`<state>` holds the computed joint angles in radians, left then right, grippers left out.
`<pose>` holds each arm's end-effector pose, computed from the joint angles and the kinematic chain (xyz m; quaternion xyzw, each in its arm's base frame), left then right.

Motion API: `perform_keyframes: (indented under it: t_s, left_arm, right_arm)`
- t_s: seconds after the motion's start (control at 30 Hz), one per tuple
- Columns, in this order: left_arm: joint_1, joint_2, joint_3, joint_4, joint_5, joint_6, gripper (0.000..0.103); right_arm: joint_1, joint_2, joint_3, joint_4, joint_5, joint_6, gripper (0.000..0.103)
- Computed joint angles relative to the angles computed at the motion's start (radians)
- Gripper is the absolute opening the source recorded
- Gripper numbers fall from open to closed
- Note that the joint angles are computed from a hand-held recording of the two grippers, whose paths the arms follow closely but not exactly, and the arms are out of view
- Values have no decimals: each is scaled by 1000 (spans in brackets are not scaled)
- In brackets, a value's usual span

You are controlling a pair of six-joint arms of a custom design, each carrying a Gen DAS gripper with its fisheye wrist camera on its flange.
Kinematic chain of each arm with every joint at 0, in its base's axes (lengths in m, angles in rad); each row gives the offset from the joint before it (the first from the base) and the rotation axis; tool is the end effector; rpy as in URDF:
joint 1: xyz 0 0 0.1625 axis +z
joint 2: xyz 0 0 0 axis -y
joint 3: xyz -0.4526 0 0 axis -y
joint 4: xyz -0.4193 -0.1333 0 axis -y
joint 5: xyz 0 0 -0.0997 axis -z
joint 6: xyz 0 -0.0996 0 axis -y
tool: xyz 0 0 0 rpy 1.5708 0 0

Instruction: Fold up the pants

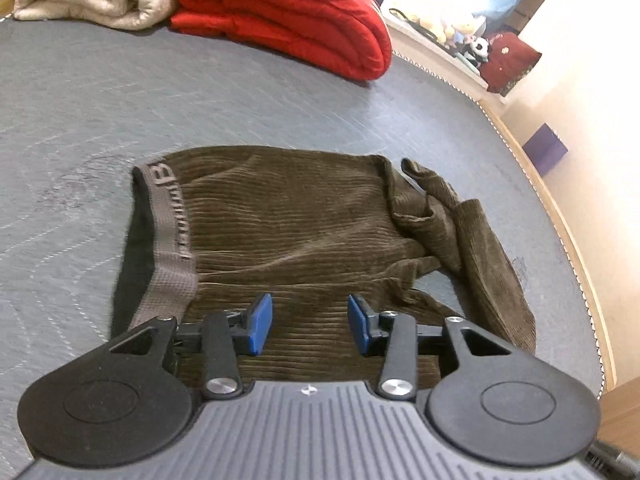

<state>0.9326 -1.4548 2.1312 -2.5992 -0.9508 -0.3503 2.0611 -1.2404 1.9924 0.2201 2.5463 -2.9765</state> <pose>-0.1449 -0.5162 0.3079 0.0816 0.9356 -0.2893 0.1853 0.2342 -0.3309 0.2019 0.0003 -0.8553 0.3908 0.3401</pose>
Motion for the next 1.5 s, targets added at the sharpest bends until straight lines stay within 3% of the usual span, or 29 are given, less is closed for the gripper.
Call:
perform_keyframes:
  t_s: [0.1, 0.13, 0.2, 0.27, 0.33, 0.43, 0.53, 0.67, 0.77, 0.83, 0.9, 0.97, 1.03, 1.13, 1.2, 1.27, 1.4, 1.5]
  left_arm:
    - [-3, -34, 48, -82, 37, 27, 46]
    - [-12, -37, 61, -86, 78, 13, 46]
    - [-45, -48, 65, 9, 164, -84, 46]
    - [-93, -79, 99, 20, 218, -94, 48]
    - [-171, -135, 161, 18, 300, -75, 66]
    - [-305, -239, 272, 26, 421, -64, 74]
    - [-433, -366, 339, 234, 476, -231, 74]
    - [-548, -485, 344, 557, 399, -475, 72]
    - [-656, -526, 339, 773, 399, -595, 57]
    - [-725, -545, 331, 853, 406, -595, 26]
    - [-771, -560, 334, 844, 421, -521, 15]
    - [-810, -579, 339, 792, 414, -379, 14]
    - [-825, -603, 353, 764, 381, -261, 14]
    - [-835, -718, 447, 737, 367, -220, 14]
    - [-770, -758, 483, 737, 319, -307, 14]
    - [-751, -776, 505, 656, 402, -374, 16]
    - [-638, -676, 494, 580, 426, -429, 16]
    - [-593, -646, 490, 454, 398, -332, 16]
  right_arm:
    - [8, 1, -42, -46, -21, -66, 16]
    - [8, 1, -59, -63, -42, -88, 16]
    - [10, -2, -86, -102, -81, -152, 17]
    - [24, -11, -99, -143, -103, -212, 17]
    - [39, -12, -116, -168, -118, -226, 17]
    - [64, -13, -146, -150, -133, -191, 17]
    - [98, -69, -120, -170, -155, -191, 17]
    - [135, -160, -52, -203, -169, -254, 17]
    - [169, -243, 12, -203, -139, -254, 17]
    - [178, -305, 53, -197, -137, -247, 17]
    - [185, -358, 95, -224, -136, -296, 17]
    - [181, -398, 125, -239, -141, -330, 17]
    - [151, -436, 159, -251, -169, -367, 17]
    - [61, -446, 205, -289, -220, -454, 17]
    - [-13, -433, 227, -296, -277, -480, 17]
    - [-77, -408, 239, -308, -328, -499, 17]
    - [-173, -320, 232, -345, -401, -524, 17]
    - [-202, -230, 187, -357, -392, -546, 17]
